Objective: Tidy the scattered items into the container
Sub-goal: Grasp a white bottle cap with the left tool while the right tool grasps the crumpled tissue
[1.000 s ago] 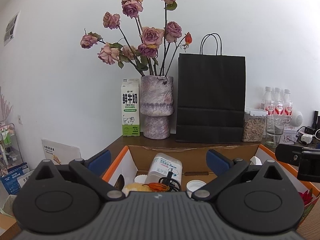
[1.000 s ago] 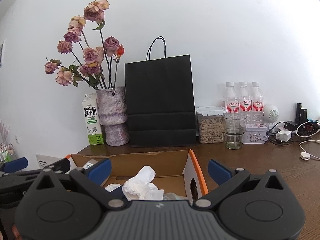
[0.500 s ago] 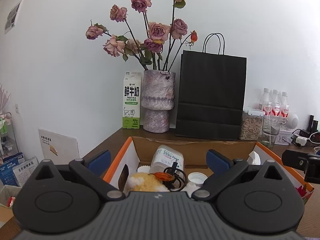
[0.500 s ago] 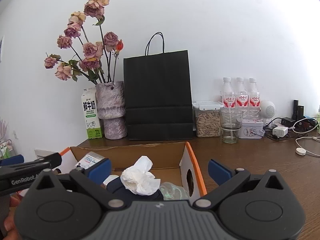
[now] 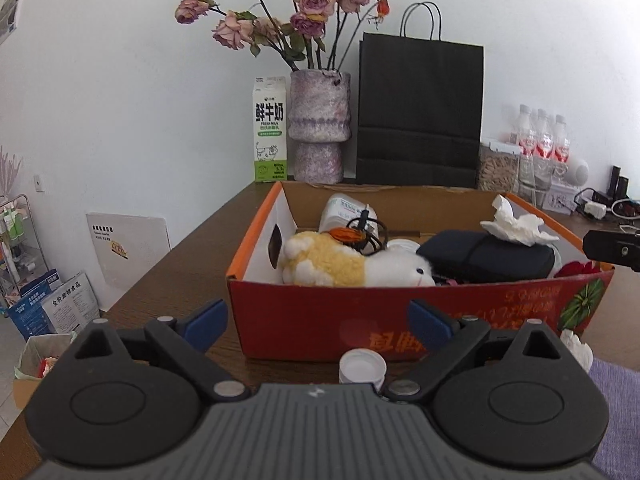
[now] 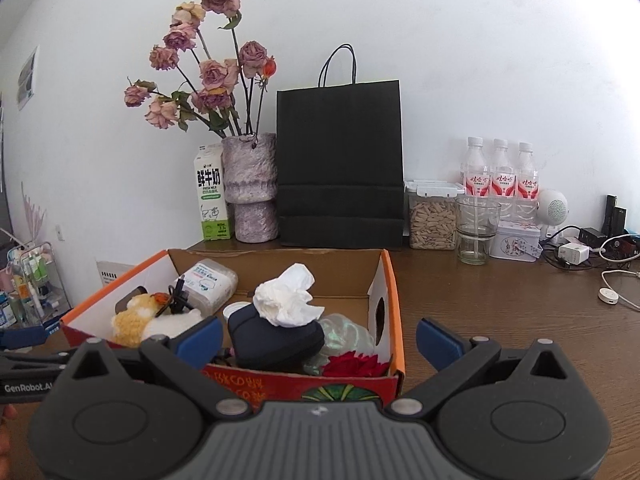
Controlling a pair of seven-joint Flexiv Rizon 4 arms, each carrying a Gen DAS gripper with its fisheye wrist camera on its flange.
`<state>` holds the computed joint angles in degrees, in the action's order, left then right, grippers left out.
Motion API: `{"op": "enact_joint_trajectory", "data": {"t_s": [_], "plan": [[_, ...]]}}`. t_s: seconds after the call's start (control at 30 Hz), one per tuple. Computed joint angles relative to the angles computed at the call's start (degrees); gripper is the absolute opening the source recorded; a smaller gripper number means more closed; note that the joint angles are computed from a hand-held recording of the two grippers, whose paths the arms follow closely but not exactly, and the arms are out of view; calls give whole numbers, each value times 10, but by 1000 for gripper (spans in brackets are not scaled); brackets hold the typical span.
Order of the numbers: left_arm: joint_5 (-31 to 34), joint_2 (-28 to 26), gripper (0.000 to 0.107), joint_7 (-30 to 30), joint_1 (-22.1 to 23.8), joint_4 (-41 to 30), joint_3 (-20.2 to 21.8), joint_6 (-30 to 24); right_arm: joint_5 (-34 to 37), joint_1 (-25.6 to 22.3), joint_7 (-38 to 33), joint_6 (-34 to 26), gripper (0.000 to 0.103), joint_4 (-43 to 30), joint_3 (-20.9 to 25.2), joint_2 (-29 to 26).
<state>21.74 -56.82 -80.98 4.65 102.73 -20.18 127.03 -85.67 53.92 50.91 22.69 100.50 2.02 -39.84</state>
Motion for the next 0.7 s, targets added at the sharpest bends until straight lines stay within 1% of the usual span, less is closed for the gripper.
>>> {"op": "enact_joint_trajectory", "data": {"t_s": [0.07, 0.13, 0.17, 0.23, 0.33, 0.4, 0.47, 0.53, 0.6, 0.7], "plan": [[-2, 3, 89, 8, -7, 1, 4, -21, 10, 2, -4, -5, 103, 4, 4, 0], [-6, 0, 77, 18, -12, -1, 4, -34, 19, 3, -10, -6, 103, 7, 7, 0], [-11, -1, 75, 22, -13, -2, 3, -45, 24, 3, -12, -5, 103, 8, 9, 0], [-24, -1, 60, 31, -16, -2, -1, -67, 32, 2, -16, -3, 103, 11, 10, 0], [-34, -4, 53, 45, -4, -1, -21, -96, 34, 3, -17, -2, 103, 14, 10, 1], [-39, -7, 50, 53, 4, 2, -33, -101, 32, 5, -17, -2, 103, 14, 9, 1], [-45, -8, 43, 61, 6, 4, -37, -103, 31, 6, -19, -3, 103, 14, 8, 0], [-43, -10, 29, 72, 14, 6, -49, -112, 30, 5, -26, 1, 103, 12, 9, -1], [-39, -13, 29, 82, 23, 10, -60, -109, 32, 4, -34, 6, 103, 9, 9, -4], [-24, -22, 29, 87, 40, 17, -78, -83, 40, -1, -52, 21, 103, 4, 11, -7]]}}
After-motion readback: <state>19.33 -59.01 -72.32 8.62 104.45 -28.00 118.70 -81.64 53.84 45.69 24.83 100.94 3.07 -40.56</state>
